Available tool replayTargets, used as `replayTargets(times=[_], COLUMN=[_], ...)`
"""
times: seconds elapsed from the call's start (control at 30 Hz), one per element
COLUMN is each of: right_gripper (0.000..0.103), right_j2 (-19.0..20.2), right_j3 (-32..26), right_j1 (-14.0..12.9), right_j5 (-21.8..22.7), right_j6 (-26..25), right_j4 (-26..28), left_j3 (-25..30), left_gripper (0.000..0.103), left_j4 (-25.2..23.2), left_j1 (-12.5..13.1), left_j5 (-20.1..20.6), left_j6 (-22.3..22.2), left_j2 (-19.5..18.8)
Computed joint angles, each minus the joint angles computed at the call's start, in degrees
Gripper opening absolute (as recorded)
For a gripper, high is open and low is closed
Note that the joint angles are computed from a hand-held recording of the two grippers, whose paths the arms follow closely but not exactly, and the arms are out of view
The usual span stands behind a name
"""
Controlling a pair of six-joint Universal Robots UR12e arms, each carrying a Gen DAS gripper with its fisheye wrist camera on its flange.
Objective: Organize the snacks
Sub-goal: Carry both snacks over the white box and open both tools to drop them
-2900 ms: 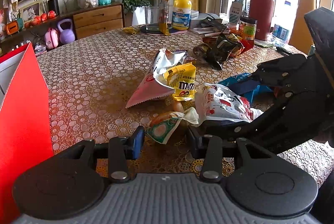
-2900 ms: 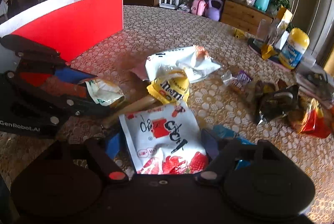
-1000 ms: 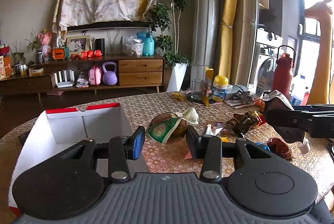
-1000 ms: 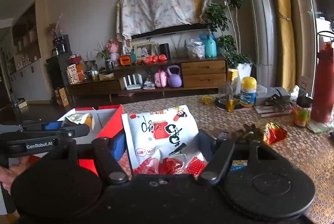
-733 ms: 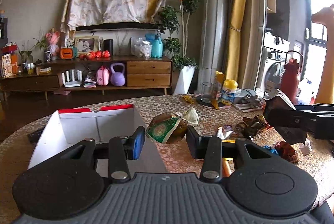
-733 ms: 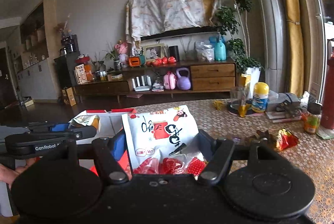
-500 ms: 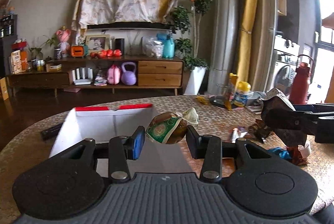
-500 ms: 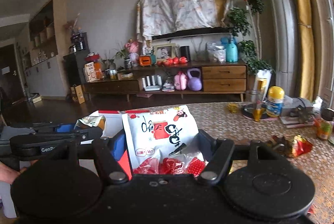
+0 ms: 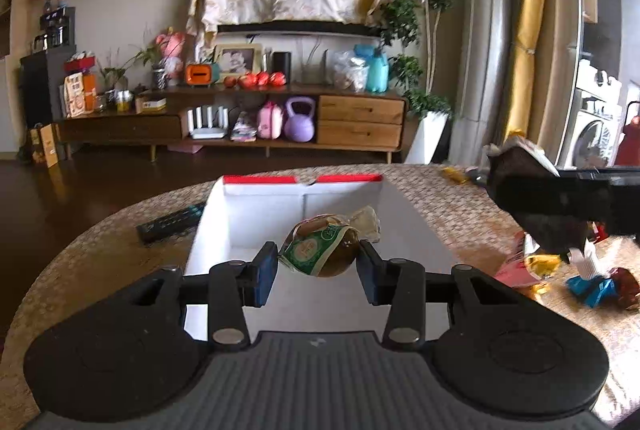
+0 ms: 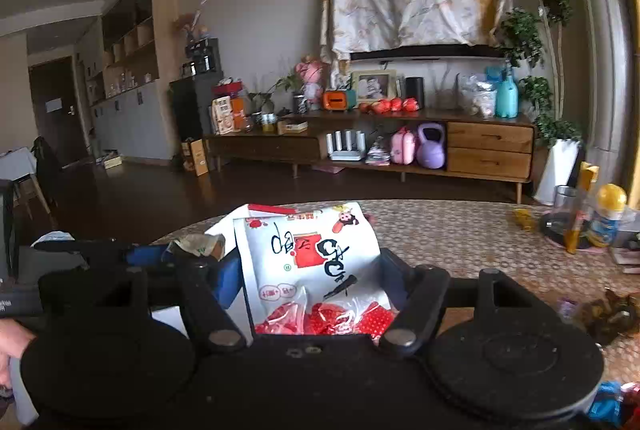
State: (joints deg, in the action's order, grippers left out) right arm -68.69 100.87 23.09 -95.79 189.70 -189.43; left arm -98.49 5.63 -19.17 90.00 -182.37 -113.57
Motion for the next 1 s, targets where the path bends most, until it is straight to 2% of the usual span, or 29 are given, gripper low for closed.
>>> replayTargets(times=[0.37, 0.57, 0.83, 1.0], right_gripper=[0.068, 0.068, 0.069, 0.069], right_j2=[4.2, 6.3, 9.3, 11.3], right_j3=[-7.1, -11.3, -18.4, -23.0], right_j1=[-0.7, -0.8, -0.2, 0.5], right_j5=[6.3, 7.4, 4.8, 2.5], right_j6=[2.3, 1.5, -2.5, -5.4], right_j4=[7.8, 15.8, 32.1, 42.4], left_j3=[0.7, 1.7, 3.7, 4.9], left_gripper=[0.042, 0.042, 0.042, 0.042], left_j4=[-6.1, -10.3, -16.9, -20.9], left_j1=[0.9, 1.0, 1.1, 0.8], left_j5=[0.7, -0.2, -1.1, -0.4], left_j6=[-0.1, 0.9, 3.5, 5.3], left_j2=[-0.7, -1.0, -1.5, -1.8])
